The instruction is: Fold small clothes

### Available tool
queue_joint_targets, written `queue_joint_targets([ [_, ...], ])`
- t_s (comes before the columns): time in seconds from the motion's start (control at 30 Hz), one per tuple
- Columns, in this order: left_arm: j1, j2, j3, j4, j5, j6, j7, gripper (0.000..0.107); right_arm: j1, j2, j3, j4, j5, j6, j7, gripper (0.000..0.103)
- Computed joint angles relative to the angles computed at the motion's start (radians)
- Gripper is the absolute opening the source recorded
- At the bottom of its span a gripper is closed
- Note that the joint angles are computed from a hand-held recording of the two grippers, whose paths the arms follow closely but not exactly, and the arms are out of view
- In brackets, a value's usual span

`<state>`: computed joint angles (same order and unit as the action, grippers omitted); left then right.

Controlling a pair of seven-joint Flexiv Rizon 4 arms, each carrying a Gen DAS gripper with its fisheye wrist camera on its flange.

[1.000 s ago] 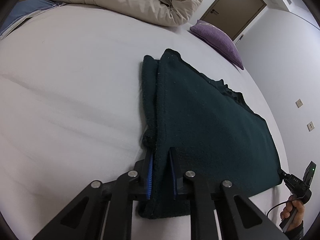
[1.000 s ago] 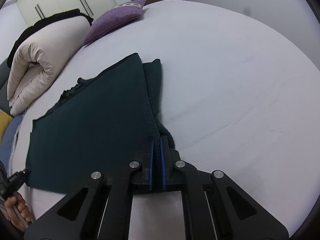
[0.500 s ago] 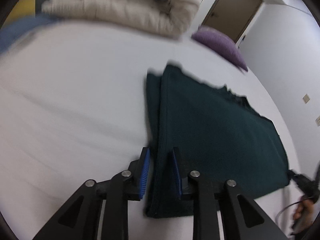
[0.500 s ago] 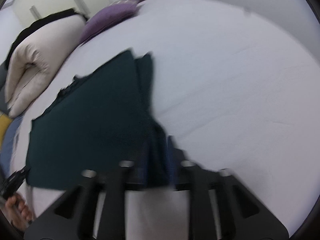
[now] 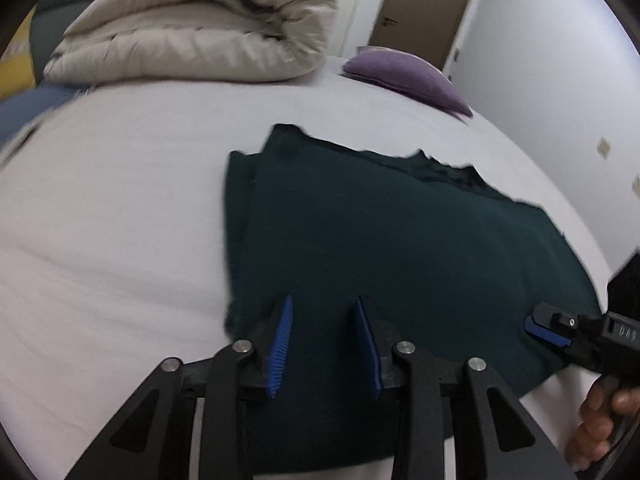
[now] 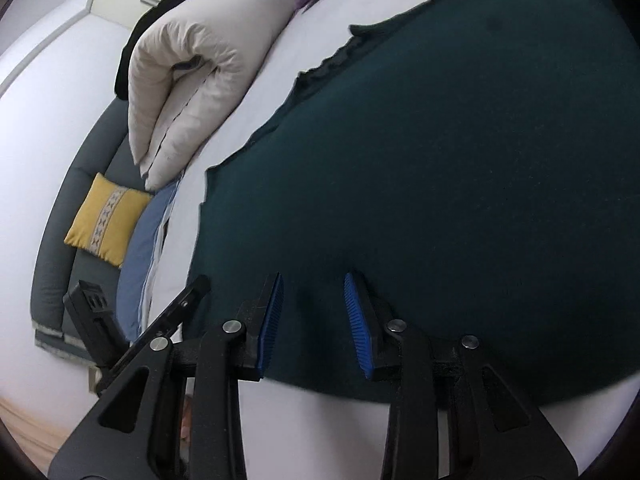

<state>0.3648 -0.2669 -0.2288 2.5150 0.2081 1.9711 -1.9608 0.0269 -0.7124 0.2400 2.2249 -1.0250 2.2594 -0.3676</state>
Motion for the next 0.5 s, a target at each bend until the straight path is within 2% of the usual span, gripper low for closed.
queue_joint_targets([
  [0.03,0.044,0.001,-0.035,0.001,0.017,-0.008,-0.018,0.028,0.003,-0.012,-0.002,0.009,0.046,0.044,-0.029,0.025],
  [0.1,0.069,0.001,-0.055,0.002,0.024,-0.011,-0.028,0.026,-0.031,-0.037,0.000,0.026,0.076,0.120,-0.016,0.020],
  [0.2,0.036,-0.003,-0.026,0.002,0.008,-0.004,-0.022,0.026,-0.073,-0.039,-0.038,0.066,0.155,0.206,-0.028,0.016],
  [0.33,0.048,-0.003,-0.035,0.005,0.011,0.001,-0.040,0.026,-0.162,-0.051,-0.082,0.128,0.258,0.337,-0.008,0.009],
  [0.43,0.017,0.009,-0.002,0.016,-0.002,0.015,-0.045,0.026,-0.218,-0.024,-0.123,0.177,0.270,0.360,0.002,0.009],
  [0.5,-0.059,0.008,0.068,0.022,-0.039,0.066,-0.036,0.027,-0.201,0.046,-0.148,0.214,0.303,0.308,-0.022,0.016],
])
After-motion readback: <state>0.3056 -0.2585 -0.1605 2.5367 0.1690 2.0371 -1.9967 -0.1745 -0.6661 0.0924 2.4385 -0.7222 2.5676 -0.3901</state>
